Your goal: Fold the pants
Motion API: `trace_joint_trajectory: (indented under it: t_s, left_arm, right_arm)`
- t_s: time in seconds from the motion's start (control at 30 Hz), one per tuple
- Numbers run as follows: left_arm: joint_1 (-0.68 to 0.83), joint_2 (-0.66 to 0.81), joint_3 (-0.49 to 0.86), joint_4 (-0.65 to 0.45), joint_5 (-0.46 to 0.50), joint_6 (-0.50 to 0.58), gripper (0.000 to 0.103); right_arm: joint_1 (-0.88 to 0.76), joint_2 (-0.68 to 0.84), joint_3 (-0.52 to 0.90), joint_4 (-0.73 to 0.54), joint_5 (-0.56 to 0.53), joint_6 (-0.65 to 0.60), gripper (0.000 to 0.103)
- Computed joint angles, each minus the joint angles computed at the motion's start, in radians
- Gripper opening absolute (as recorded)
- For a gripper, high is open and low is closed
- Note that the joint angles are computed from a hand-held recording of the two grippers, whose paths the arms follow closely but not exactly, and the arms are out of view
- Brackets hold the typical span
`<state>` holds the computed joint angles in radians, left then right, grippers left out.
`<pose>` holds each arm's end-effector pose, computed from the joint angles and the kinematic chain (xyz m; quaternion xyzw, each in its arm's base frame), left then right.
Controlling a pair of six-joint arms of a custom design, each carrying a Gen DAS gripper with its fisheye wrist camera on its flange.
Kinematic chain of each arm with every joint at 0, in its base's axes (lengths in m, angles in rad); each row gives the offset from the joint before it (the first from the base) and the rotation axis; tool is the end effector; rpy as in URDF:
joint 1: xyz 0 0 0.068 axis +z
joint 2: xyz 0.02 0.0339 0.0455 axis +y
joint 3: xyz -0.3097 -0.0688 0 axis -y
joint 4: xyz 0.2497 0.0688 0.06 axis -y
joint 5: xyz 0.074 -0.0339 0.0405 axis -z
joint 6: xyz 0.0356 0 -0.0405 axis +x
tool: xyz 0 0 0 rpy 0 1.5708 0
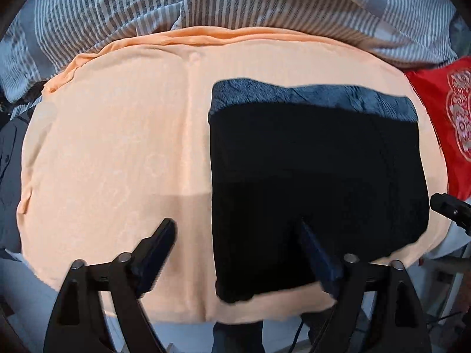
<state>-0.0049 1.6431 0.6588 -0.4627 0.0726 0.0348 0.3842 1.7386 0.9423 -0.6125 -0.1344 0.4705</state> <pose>0.2440 -0.0038 0.1390 0.0220 0.9972 -0.0353 0.0624 0.2827 0.1194 0.1745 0.0375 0.9938 0.0944 0.0457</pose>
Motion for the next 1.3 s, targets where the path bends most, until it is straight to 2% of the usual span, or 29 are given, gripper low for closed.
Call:
trace_joint_trajectory:
  t_s: [0.27, 0.4, 0.63, 0.83, 1.3]
  left_arm:
    - [-0.038, -0.148, 0.004, -0.173, -0.02, 0.009, 0.103]
    - [-0.066, -0.226, 0.022, -0.241, -0.033, -0.002, 0.103]
    - [-0.104, -0.315, 0.06, -0.338, -0.079, -0.062, 0.103]
    - [-0.13, -0.349, 0.085, -0.409, -0.092, -0.07, 0.103]
    - [-0.134, -0.363, 0.13, -0.465, -0.103, -0.062, 0.103]
  right_arm:
    - [0.111, -0.104, 0.024, -0.127, 0.046, 0.119, 0.089]
    - [0.16, -0.13, 0.056, -0.176, 0.082, 0.182, 0.103]
    - [0.233, -0.146, 0.139, -0.291, 0.129, 0.216, 0.103]
    - [0.251, -0.152, 0.176, -0.354, 0.128, 0.234, 0.103]
    - [0.276, -0.145, 0.23, -0.413, 0.142, 0.254, 0.103]
